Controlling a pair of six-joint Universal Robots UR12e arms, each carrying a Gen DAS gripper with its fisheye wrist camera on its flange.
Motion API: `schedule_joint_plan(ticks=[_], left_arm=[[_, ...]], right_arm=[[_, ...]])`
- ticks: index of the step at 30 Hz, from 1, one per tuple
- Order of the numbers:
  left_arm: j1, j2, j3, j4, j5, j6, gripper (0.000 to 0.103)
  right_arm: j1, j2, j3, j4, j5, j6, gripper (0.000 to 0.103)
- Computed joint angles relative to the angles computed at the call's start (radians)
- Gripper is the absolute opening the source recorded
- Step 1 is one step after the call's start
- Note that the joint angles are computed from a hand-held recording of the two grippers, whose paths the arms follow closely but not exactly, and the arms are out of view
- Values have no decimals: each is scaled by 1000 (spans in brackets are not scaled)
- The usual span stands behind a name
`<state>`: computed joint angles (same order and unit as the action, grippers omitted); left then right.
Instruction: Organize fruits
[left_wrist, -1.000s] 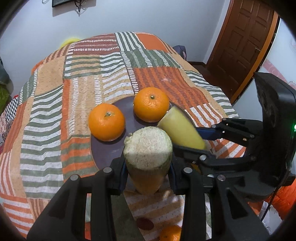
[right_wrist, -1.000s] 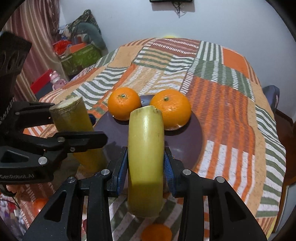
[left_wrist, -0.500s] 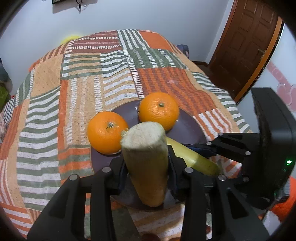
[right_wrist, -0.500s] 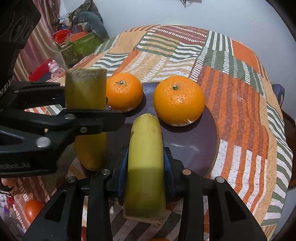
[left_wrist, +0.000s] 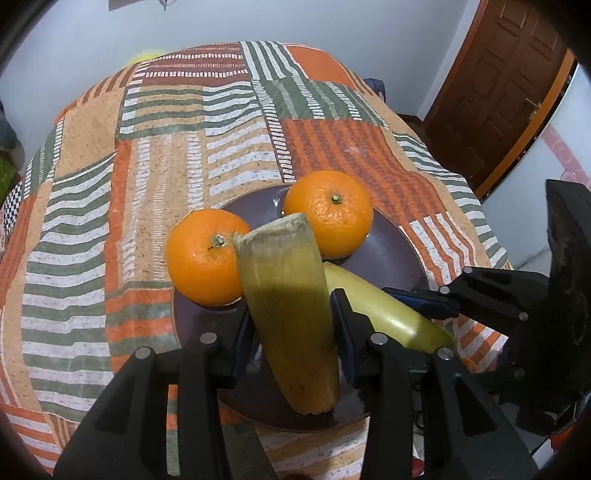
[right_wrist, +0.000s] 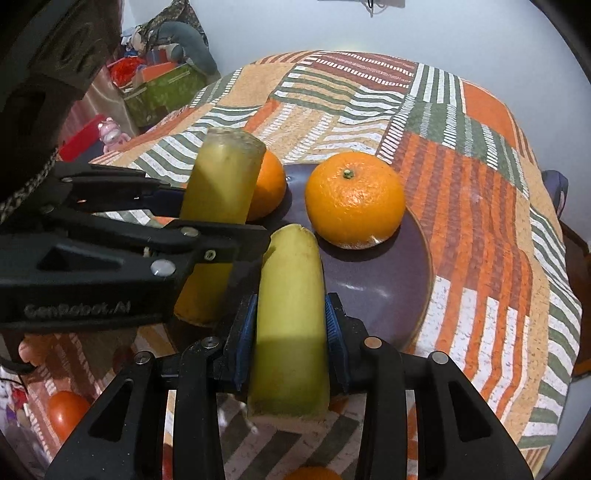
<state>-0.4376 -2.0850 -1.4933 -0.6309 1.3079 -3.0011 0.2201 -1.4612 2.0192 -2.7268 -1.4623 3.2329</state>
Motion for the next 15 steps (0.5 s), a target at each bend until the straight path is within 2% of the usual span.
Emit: schedule_joint_plan(ticks=[5, 10, 15], left_arm=[[-8, -4, 17, -45, 5, 8, 40], [-4, -4, 21, -69, 4, -20, 40], [-5, 29, -16, -7, 6, -13, 40]], right_arm=[[-5, -21, 22, -8, 1, 4, 34], [-15, -37, 36, -12, 24, 20, 34], [-15, -49, 42, -33, 18, 36, 34]])
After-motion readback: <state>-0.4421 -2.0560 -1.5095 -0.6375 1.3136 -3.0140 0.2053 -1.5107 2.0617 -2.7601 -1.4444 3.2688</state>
